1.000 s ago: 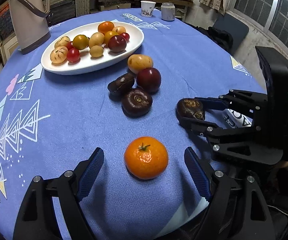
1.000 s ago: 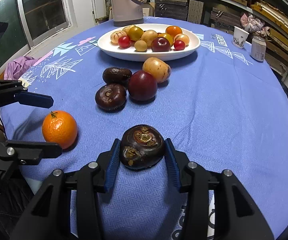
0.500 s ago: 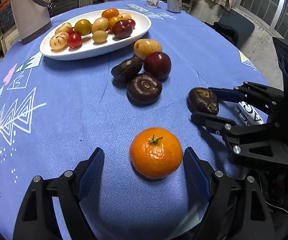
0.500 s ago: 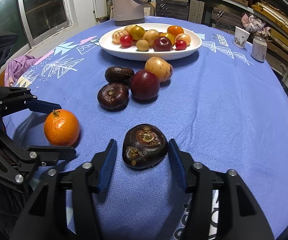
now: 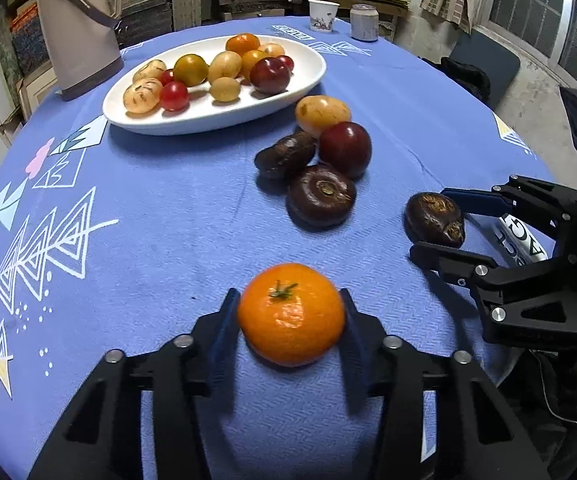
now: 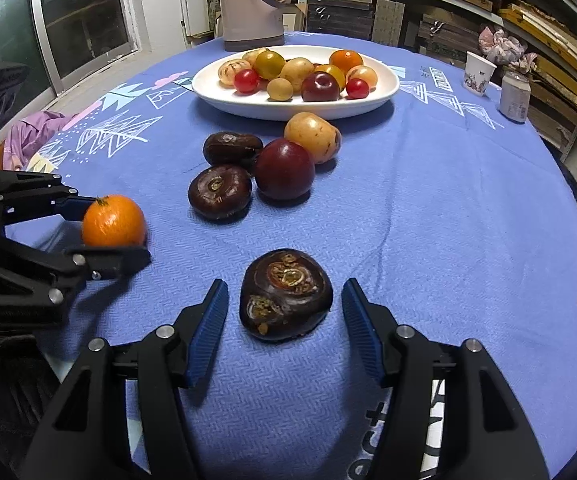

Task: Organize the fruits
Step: 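Grasp a dark brown fruit with the right tool while the left grasps the tangerine, then carry the tangerine and dark brown fruit over the white plate, open both tools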

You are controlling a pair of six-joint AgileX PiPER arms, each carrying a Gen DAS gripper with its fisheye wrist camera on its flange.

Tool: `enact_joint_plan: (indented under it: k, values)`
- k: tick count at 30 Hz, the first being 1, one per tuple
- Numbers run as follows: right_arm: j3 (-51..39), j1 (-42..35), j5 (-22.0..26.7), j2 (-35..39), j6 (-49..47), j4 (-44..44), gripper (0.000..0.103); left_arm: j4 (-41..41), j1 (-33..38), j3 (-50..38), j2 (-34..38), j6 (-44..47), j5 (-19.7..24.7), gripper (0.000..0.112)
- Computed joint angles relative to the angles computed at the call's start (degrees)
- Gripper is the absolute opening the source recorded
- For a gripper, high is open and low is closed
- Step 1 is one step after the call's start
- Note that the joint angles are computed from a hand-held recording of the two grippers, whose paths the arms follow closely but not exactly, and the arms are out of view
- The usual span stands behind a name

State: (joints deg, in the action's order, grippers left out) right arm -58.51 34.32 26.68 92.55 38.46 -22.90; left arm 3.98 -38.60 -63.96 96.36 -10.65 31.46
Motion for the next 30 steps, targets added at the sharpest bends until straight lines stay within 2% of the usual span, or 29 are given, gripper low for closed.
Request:
enact_joint_plan:
  k: [2, 18, 23, 27, 30]
  values:
    - [-0.61, 0.64, 0.92, 0.32, 1.35, -1.87, 0.043, -0.27, 0.09, 0.17, -0.10, 0.37, -0.23, 0.047]
    - [-2.91, -2.06, 1.50, -2.93, -3.19, 1.74, 0.043, 0.31, 3.53, -1.06, -3.52, 0.52, 1.21, 0.047]
    - [-6.34, -4.23, 1.56, -3.40, -6.99, 4.58, 0.043, 1.48, 5.30, -4.61, -3.82, 0.34, 2.84, 0.047]
    - [-10.70, -6.51, 1.54, -2.05, -12.82, 10.25, 0.043, 1.48, 6.54, -10.49, -1.64, 1.15, 5.28, 0.047]
    - [-15.59, -7.21, 2.49, 0.44, -14.24, 10.30, 0.043, 2.21, 7.27, -15.48, 0.58, 0.43, 6.29, 0.047]
